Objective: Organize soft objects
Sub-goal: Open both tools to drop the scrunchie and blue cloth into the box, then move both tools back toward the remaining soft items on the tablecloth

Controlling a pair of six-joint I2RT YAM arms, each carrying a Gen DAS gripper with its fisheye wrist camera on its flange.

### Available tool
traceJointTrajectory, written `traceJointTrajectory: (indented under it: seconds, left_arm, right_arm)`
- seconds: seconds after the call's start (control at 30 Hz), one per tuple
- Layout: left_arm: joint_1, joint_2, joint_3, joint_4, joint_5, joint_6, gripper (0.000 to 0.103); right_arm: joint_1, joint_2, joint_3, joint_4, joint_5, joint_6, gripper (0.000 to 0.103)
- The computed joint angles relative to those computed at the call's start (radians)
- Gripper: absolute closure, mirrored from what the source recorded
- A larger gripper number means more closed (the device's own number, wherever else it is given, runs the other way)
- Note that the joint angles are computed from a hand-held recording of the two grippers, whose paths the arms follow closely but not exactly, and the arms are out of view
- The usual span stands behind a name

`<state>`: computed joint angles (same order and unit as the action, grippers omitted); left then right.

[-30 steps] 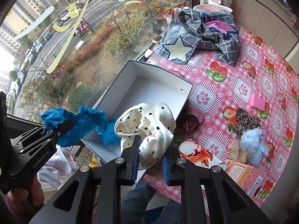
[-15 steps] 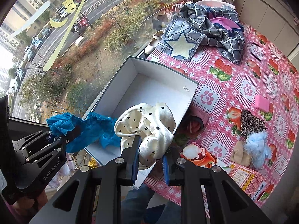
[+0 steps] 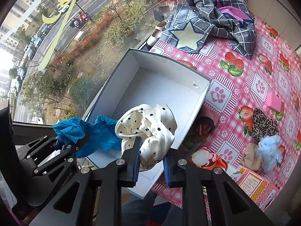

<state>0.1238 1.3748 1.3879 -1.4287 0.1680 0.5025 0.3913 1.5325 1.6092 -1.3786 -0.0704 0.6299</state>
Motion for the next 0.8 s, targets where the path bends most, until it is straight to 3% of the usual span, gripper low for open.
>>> traceJointTrajectory:
  seconds: [0.3, 0.37, 0.4, 0.47, 0.5, 0.53, 0.57, 0.6, 0.63, 0.73, 0.8]
  left_arm:
    - [-0.036, 0.011, -0.028, 0.027, 0.001, -0.006, 0.087]
    - [-0.042, 0.014, -0.029, 0.029, 0.006, -0.005, 0.084]
    - [-0.045, 0.015, -0.029, 0.028, 0.009, -0.004, 0.076]
    - [-0.052, 0.012, -0.032, 0.03, 0.009, -0.003, 0.04]
    - [-0.053, 0.009, -0.032, 0.031, 0.011, -0.003, 0.031]
    - [-0.06, 0.007, -0.034, 0.032, 0.01, -0.005, 0.018]
    - [-0.065, 0.003, -0.037, 0.036, 0.011, -0.005, 0.017]
    - [-0.068, 0.0, -0.039, 0.037, 0.014, -0.005, 0.017]
    - [-0.069, -0.001, -0.039, 0.036, 0.024, -0.004, 0.015]
    - [-0.075, -0.001, -0.034, 0.029, 0.048, -0.006, 0.0]
    - [-0.091, 0.001, -0.025, 0.023, 0.055, -0.016, 0.0]
  right_arm:
    - [-0.011, 0.041, 0.023, 0.008, -0.005, -0.01, 0.081]
    - [-0.017, 0.045, 0.025, 0.011, -0.01, -0.012, 0.081]
    - [-0.019, 0.046, 0.026, 0.012, -0.01, -0.012, 0.081]
    - [-0.024, 0.047, 0.026, 0.016, -0.022, -0.012, 0.081]
    - [-0.028, 0.047, 0.025, 0.019, -0.029, -0.014, 0.08]
    - [-0.031, 0.047, 0.023, 0.02, -0.033, -0.016, 0.072]
    - [-0.034, 0.048, 0.024, 0.019, -0.033, -0.015, 0.061]
    - [-0.037, 0.045, 0.023, 0.019, -0.026, -0.012, 0.026]
    - [-0.039, 0.034, 0.017, 0.023, -0.01, -0.005, 0.008]
    - [-0.06, 0.006, 0.012, 0.018, 0.024, 0.003, 0.007]
    - [-0.088, -0.013, 0.002, 0.002, 0.02, 0.006, 0.007]
